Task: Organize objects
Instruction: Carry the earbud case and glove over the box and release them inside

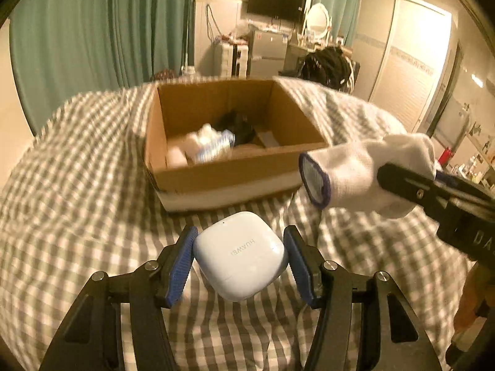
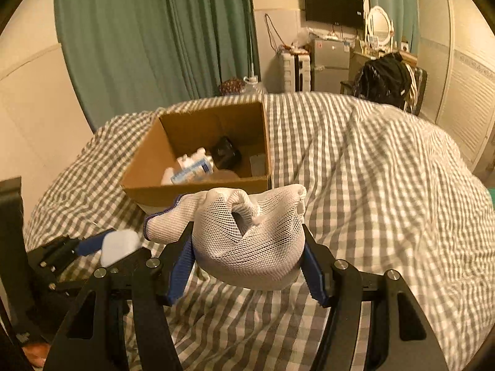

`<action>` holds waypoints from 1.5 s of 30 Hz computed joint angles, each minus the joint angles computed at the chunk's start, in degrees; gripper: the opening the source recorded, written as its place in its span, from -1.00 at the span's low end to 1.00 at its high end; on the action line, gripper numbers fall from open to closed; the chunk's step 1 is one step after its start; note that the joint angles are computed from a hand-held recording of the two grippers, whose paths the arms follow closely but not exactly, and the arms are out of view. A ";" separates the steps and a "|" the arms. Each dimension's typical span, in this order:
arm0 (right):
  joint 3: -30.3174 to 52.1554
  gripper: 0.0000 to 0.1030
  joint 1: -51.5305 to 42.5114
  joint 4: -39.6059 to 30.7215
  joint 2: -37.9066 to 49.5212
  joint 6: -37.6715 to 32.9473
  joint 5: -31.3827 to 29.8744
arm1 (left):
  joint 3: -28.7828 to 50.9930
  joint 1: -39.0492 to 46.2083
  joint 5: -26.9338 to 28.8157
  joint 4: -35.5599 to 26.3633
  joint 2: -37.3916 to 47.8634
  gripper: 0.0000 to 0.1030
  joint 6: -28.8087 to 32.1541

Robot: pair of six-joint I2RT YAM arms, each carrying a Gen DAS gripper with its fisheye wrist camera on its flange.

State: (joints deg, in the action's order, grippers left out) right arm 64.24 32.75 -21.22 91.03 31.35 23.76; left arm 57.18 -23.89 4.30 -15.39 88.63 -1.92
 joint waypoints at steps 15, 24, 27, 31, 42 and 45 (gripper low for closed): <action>19.03 0.19 -1.63 -6.85 2.15 -11.14 3.55 | 20.46 2.71 1.60 -4.23 5.81 0.14 0.96; 35.99 0.19 -7.01 -7.92 15.29 -17.53 -1.22 | 39.94 4.32 0.74 -7.40 21.11 0.14 1.76; 41.95 0.19 -8.83 -8.73 21.09 -18.72 -2.50 | 47.28 4.74 0.25 -9.19 27.74 0.14 2.13; 50.67 0.19 -11.80 -10.58 29.68 -19.16 -5.96 | 57.73 5.46 0.22 -12.60 37.09 0.14 2.60; 75.72 0.18 -16.32 -20.90 51.69 -20.70 -9.46 | 74.60 4.95 -0.40 -17.90 53.33 0.14 5.23; 80.01 0.18 -16.37 -22.90 55.05 -21.54 -8.91 | 78.06 4.92 -0.20 -19.66 56.35 0.14 5.85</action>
